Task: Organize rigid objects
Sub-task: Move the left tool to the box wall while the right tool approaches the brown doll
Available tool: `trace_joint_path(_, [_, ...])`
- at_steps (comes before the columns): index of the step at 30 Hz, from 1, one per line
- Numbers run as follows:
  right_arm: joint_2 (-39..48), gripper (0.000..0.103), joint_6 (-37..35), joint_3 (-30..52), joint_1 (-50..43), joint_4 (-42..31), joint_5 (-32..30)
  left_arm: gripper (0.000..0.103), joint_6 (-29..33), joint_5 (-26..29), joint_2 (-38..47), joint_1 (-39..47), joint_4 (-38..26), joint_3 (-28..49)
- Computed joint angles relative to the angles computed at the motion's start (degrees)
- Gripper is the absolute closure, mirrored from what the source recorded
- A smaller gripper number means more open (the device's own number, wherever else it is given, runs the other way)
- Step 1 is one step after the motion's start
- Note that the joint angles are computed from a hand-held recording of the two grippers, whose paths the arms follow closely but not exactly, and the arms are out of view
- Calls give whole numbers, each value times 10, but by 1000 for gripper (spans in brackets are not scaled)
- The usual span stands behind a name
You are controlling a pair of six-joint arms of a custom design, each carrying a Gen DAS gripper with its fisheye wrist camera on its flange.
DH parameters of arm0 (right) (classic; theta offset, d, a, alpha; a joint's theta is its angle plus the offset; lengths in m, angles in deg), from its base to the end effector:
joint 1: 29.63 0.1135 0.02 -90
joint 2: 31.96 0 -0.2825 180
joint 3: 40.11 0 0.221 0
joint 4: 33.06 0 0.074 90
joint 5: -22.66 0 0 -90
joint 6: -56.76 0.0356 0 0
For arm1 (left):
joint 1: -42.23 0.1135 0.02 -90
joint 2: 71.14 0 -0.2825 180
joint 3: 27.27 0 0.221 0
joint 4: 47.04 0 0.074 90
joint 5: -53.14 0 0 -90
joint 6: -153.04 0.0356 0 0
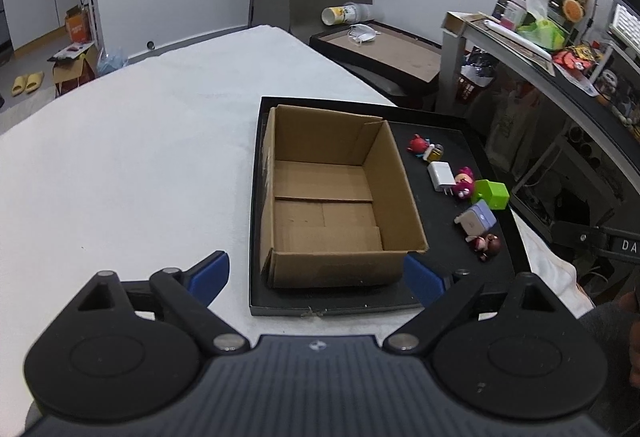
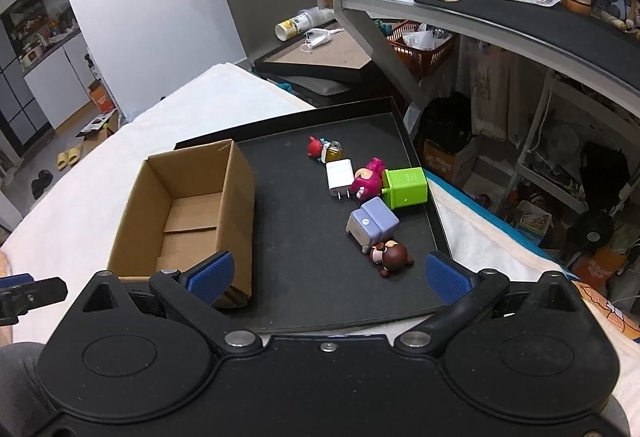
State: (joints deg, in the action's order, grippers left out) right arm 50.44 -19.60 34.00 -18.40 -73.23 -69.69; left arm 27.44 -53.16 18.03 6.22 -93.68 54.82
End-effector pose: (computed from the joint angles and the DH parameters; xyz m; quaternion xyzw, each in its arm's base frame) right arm 0.2685 0.0548 0.2796 0.0124 0.9348 0.0951 0.3421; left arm 0.2479 -0.1678 0.2815 -0.0408 0.9409 -0.0710 0.3288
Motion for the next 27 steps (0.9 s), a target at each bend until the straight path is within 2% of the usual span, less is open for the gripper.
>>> trace_joint_path(9, [74, 4, -8, 42, -16, 0, -9, 19, 16, 36, 38, 43, 35, -2])
trace_joint_path(18, [165, 10, -8, 113, -55, -34, -46, 33, 18, 67, 83, 77, 65, -1])
trace_joint_path(27, [262, 17, -4, 187, -85, -73, -55, 41, 18, 79, 125, 96, 91, 0])
